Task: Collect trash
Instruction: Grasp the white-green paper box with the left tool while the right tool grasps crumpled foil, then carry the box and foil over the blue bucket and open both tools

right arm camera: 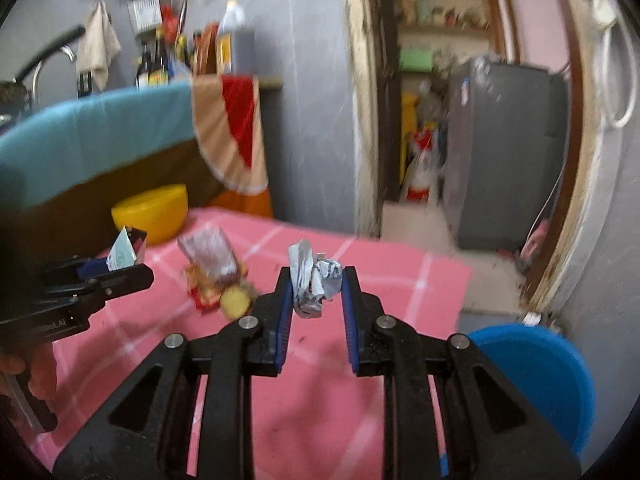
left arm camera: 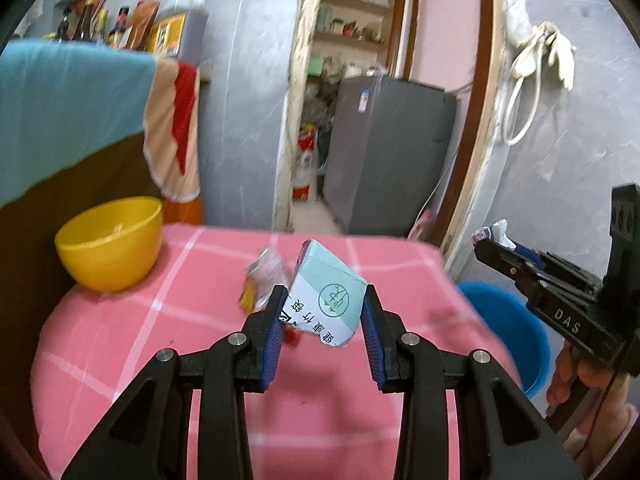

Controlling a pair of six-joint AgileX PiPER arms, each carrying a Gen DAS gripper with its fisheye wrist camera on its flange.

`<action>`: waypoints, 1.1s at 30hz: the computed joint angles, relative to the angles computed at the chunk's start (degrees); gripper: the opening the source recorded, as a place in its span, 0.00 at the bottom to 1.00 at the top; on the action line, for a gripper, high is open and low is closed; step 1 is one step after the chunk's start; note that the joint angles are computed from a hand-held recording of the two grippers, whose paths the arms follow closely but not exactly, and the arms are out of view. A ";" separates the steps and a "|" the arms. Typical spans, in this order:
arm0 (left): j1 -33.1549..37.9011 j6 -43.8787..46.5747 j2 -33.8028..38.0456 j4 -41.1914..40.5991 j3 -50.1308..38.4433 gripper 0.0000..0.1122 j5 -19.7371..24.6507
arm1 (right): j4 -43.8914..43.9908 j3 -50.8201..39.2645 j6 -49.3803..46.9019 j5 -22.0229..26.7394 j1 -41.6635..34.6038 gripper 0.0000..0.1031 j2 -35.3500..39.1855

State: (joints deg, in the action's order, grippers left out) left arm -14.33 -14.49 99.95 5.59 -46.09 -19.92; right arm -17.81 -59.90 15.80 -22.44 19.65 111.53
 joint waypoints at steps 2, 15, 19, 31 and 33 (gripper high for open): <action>-1.38 1.65 -0.50 -2.20 -0.44 0.28 -0.88 | 3.02 2.69 -3.16 -3.64 -0.70 0.30 -1.61; -11.74 10.66 1.21 -12.67 -5.92 0.28 -4.40 | 9.73 16.53 -9.63 -21.38 -6.79 0.31 -9.37; -14.90 12.35 3.30 -14.54 -9.76 0.28 -2.90 | 8.96 18.67 -8.25 -22.82 -9.61 0.31 -10.86; -20.91 12.90 12.14 -15.23 -21.71 0.28 5.01 | -0.23 23.64 -3.64 -23.20 -21.82 0.34 -12.51; -21.37 12.52 14.29 -14.81 -25.26 0.28 9.29 | -2.99 23.11 -1.34 -21.89 -23.90 0.34 -11.96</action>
